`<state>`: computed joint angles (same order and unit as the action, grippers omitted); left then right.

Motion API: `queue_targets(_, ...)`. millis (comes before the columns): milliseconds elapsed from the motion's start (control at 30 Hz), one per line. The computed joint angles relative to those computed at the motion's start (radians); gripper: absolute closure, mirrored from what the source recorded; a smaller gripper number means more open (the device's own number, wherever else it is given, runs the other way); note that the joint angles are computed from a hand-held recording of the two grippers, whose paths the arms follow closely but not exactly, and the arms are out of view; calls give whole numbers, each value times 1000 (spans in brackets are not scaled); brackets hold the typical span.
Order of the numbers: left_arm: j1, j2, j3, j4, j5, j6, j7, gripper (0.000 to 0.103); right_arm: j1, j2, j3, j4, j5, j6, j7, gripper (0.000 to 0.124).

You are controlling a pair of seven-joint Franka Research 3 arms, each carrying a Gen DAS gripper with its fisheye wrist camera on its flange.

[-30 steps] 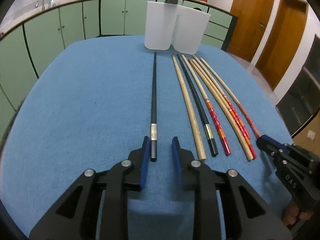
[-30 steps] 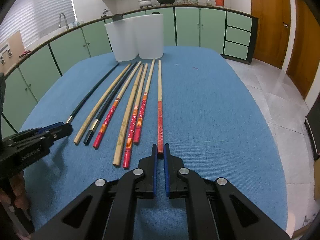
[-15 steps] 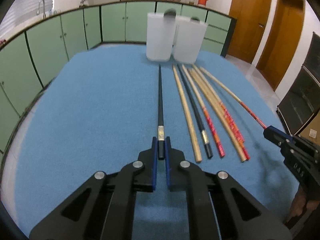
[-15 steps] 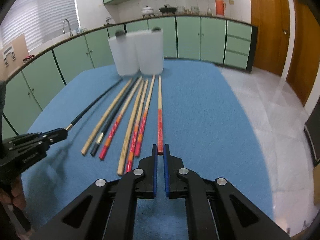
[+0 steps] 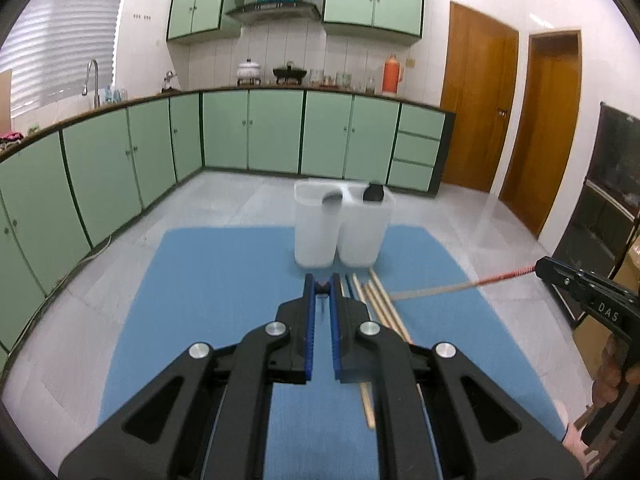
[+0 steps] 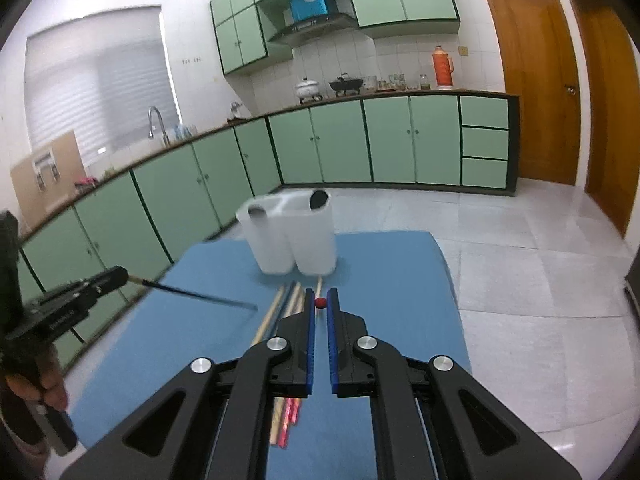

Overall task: Organize utensils
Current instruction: 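Lift both chopsticks and carry them over the white holder, then lower both chopsticks into the white holder and open both tools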

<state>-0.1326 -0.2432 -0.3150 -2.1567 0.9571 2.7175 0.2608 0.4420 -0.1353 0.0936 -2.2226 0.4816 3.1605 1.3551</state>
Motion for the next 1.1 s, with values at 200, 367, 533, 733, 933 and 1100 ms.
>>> queue_targets(200,1,47,16,77,-11,22,28,97,-3,28,-14,101,17,-63,-40,118)
queue_targets(367,0,57,28,104,-14,37,40,97,-37,50,10,167,-50,-95,-28,118)
queue_targets(533,6,60,29,126,-1,46,40,97,-47,52,18,197,-77,-98,-40,118)
queue_targets(733,23,72,26,193,64,51,7,97,-32,61,8,256,-9,-79,-119,118)
queue_targets(933,30,130,24,338,225,38,-96,97,-37,106,17,351,-23,-53,-138,118)
queue_targets(1100,-17,239,50,503,364,-11,-159,97,-49,182,20,454,-148,-68,-38,118)
